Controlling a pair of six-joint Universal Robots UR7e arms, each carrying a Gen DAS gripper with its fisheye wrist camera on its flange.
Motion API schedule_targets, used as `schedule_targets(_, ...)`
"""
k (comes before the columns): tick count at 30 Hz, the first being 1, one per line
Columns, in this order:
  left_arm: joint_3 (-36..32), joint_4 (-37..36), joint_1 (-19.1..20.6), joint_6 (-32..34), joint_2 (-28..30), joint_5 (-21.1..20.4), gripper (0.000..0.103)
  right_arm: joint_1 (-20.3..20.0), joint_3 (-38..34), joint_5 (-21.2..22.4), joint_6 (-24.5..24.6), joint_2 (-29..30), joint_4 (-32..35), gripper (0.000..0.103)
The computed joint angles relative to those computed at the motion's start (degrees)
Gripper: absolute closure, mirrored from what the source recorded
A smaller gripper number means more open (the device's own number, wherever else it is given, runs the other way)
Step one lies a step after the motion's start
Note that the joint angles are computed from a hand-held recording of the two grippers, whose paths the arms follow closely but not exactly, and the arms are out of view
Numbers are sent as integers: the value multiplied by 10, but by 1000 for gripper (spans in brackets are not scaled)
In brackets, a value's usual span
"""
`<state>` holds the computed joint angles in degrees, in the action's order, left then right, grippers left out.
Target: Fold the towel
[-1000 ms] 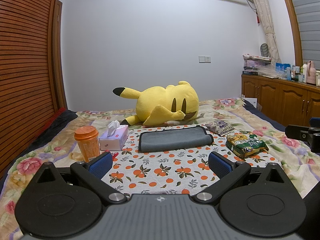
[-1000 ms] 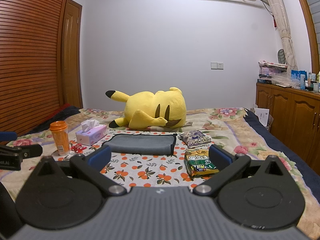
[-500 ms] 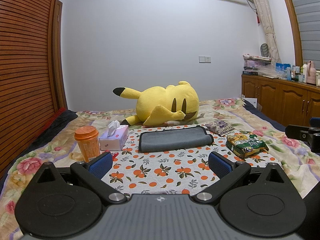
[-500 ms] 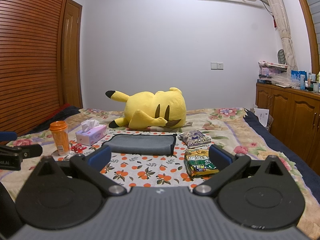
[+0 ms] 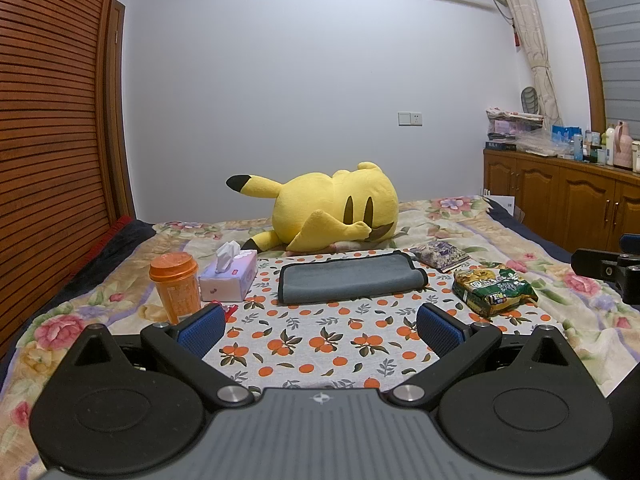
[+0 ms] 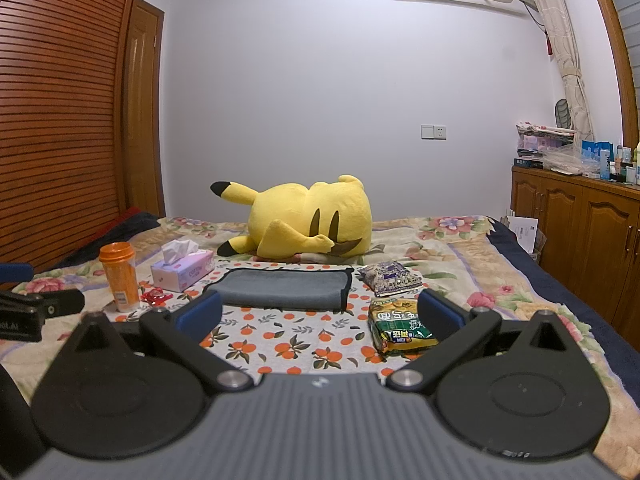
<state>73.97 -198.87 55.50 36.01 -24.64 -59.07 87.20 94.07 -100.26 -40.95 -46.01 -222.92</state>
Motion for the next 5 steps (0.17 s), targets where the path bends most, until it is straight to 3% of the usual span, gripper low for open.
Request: schedule_targets(5,0,0,0,0,0,0,0,0,0,0,0,0,0,0)
